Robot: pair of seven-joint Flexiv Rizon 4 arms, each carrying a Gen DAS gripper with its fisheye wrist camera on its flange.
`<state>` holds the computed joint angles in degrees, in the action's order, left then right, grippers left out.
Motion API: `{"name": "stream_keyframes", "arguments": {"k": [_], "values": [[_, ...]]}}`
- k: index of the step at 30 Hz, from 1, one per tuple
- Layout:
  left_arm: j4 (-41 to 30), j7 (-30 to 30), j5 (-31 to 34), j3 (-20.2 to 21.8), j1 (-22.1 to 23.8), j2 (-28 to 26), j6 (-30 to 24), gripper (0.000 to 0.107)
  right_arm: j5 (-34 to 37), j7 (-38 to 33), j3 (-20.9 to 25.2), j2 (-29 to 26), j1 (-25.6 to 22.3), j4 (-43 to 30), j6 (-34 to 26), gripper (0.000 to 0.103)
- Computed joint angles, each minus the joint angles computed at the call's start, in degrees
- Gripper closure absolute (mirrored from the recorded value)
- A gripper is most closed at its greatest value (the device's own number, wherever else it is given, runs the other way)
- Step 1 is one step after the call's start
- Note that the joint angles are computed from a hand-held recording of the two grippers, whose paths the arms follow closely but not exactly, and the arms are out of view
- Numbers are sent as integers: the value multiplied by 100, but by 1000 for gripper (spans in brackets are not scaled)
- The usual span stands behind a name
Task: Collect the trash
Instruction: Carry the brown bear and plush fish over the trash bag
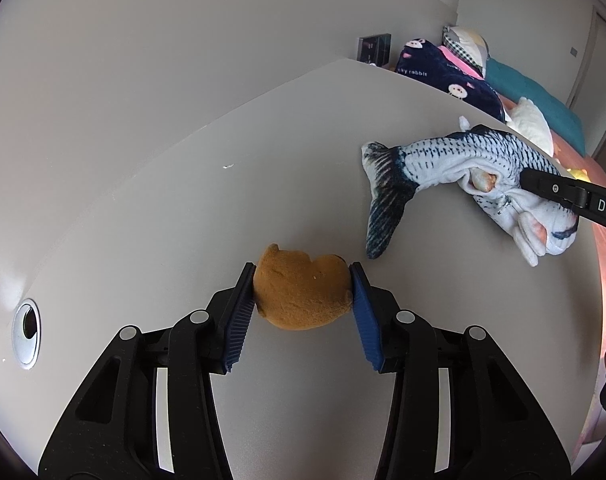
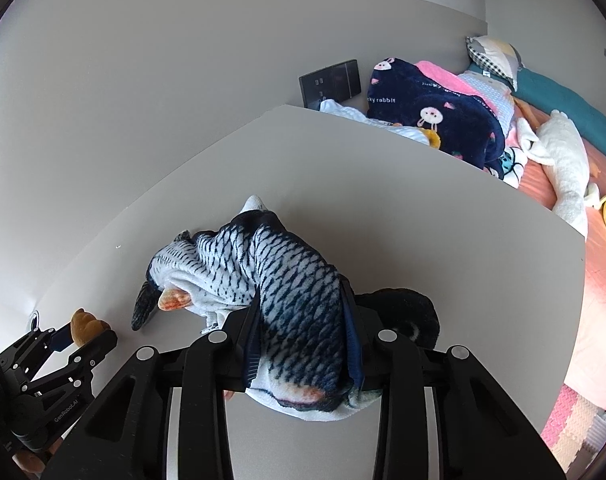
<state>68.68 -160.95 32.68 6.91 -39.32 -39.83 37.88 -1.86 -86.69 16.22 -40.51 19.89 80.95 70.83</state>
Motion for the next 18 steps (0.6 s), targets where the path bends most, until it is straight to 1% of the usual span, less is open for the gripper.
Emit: {"name": "stream_keyframes", "arguments": {"k": [7, 18], "values": [[-445, 125, 94, -2, -196, -132, -252, 61, 246, -247, 206, 297, -302, 278, 174, 67], [-1119, 212, 231, -2, -550, -327, -581, 61, 820, -685, 480, 859, -817, 829, 363, 67]]}}
